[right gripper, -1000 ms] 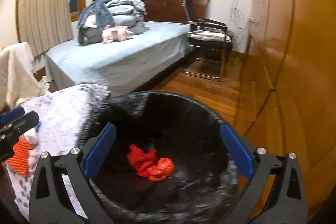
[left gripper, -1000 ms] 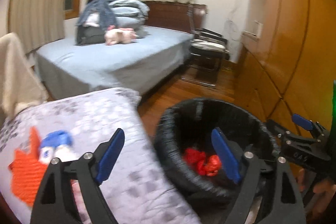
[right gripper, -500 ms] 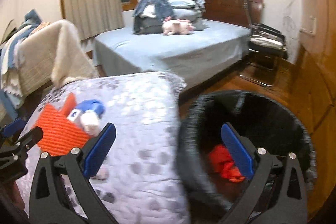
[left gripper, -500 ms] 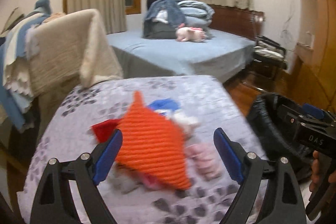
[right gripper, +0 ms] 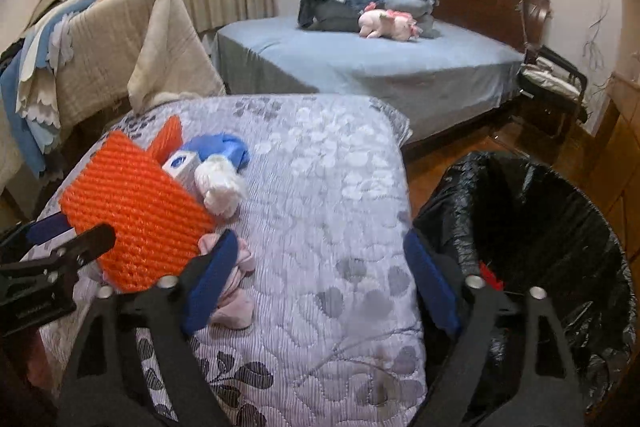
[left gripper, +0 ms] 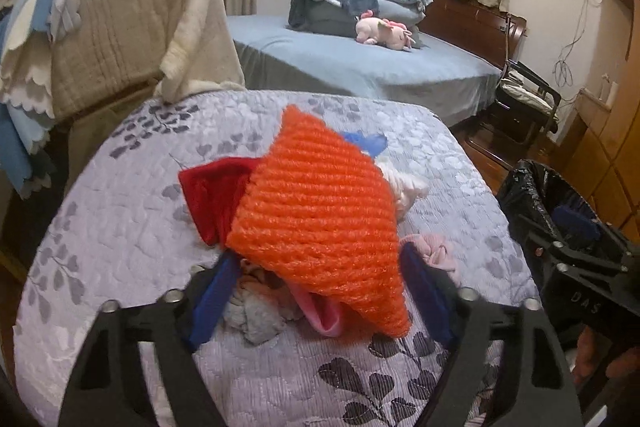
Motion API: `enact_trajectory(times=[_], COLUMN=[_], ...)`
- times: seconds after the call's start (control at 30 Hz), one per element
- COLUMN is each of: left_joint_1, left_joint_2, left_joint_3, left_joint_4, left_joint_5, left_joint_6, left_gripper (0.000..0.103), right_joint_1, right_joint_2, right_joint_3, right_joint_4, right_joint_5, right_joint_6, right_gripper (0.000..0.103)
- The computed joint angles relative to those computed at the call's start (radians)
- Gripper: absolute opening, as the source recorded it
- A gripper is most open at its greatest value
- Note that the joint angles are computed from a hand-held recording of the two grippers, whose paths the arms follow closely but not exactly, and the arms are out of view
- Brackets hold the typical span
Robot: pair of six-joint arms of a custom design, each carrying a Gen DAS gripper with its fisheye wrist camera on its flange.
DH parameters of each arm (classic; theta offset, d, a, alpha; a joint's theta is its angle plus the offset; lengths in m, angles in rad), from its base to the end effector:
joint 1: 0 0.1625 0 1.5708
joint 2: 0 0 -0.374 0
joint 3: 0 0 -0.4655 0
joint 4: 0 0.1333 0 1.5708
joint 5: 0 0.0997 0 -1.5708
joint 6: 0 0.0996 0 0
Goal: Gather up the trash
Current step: 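Grasp the orange mesh net with the left gripper while the right grasps pink cloth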
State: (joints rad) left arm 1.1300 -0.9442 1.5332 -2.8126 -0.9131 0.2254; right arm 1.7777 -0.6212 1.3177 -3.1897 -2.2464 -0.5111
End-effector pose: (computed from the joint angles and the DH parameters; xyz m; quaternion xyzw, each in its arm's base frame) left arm -0.1373 -0.7462 0.2048 0.1953 0.8810 -0.3346 0.2715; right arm 0.2304 -0.7521 0.1141 0.1588 -0.8429 0.3701 0.3570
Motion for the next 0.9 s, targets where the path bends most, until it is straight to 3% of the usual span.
enact_trajectory(times=[0.07, 0.2, 0.57, 0.63, 0.8, 0.9], left_joint_1=[0.007, 0.013, 0.02, 0.022, 0.023, 0.021], left_joint_2=[-0.002, -0.009, -0.019, -0.02, -0.021, -0.023], left_joint_3=[-0.005, -0.005, 0.004, 0.003, 0.005, 0.009], left_joint_4=[0.022, 0.026, 0.026, 0.031, 0.034, 0.035], left_joint_5=[-0.024, -0.049, -0.053, -0.058, -0.059, -0.061], left_joint_6=[-0.005, 0.003, 0.035, 0.032, 0.027, 0.026], left_gripper=[0.048, 0.027, 0.022, 0.022, 0.022, 0.022], right_joint_1=[-0.002, 0.0, -0.008, -0.007, -0.001, -0.002], right_joint_2=[0.005, 0.015, 0.065, 0.068, 0.069, 0.07], right_joint_3=[-0.001, -0.001, -0.037, -0.041, -0.043, -0.046], right_joint_4=[0.019, 0.048, 0.132, 0.151, 0.189, 0.216], right_joint_5=[0.002, 0.019, 0.059, 0.072, 0.085, 0.083], right_joint_6=[0.006, 0.005, 0.021, 0.024, 0.028, 0.039], right_gripper=[0.077, 0.076, 0.062, 0.052, 0.048, 0.035])
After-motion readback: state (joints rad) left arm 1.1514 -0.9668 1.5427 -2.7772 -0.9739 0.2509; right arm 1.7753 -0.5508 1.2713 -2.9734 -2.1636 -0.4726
